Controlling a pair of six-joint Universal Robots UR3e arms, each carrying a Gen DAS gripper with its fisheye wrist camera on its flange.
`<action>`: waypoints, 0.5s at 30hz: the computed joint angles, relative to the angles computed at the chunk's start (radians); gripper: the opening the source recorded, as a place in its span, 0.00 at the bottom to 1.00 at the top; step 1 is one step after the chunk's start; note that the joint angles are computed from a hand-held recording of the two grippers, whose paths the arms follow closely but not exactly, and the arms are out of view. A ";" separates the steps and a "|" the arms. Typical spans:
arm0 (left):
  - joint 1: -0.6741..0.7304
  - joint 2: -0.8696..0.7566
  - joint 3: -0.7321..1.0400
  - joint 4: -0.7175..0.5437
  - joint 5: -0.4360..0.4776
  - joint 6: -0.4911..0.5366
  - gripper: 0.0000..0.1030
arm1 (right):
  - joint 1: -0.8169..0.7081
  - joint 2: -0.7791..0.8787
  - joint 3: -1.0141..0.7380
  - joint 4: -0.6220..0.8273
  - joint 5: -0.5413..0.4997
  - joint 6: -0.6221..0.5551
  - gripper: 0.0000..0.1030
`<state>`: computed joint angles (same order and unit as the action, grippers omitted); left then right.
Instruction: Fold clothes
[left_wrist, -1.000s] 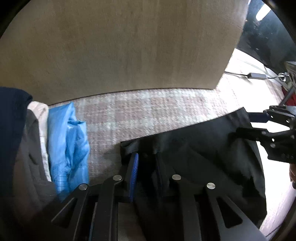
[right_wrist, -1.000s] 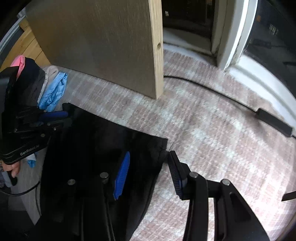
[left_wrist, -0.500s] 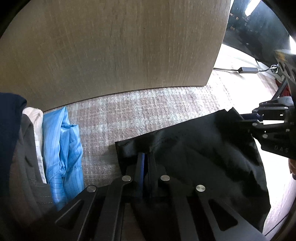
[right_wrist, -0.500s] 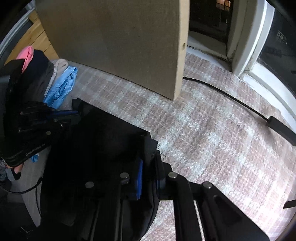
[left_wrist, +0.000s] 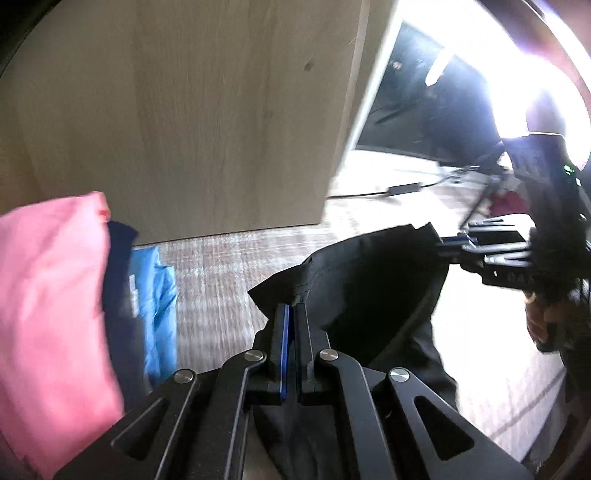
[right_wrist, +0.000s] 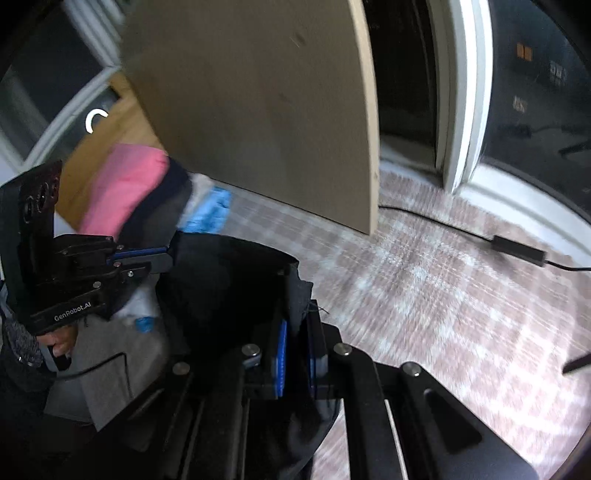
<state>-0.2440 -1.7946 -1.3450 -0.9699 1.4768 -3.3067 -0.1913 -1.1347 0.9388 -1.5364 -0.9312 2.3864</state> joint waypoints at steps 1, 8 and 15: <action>-0.004 0.056 -0.036 -0.004 -0.008 0.004 0.02 | -0.029 -0.073 0.039 0.048 0.022 -0.042 0.08; -0.122 0.403 -0.278 -0.071 -0.033 0.001 0.02 | -0.267 -0.570 0.311 0.477 0.065 -0.403 0.08; -0.344 0.535 -0.481 -0.050 0.003 -0.102 0.02 | -0.663 -1.021 0.571 0.905 -0.055 -0.854 0.08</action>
<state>-0.5878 -1.2597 -1.8261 -1.0197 1.4797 -3.4090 -0.8546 -2.1553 1.5095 -0.6311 -0.9866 1.5322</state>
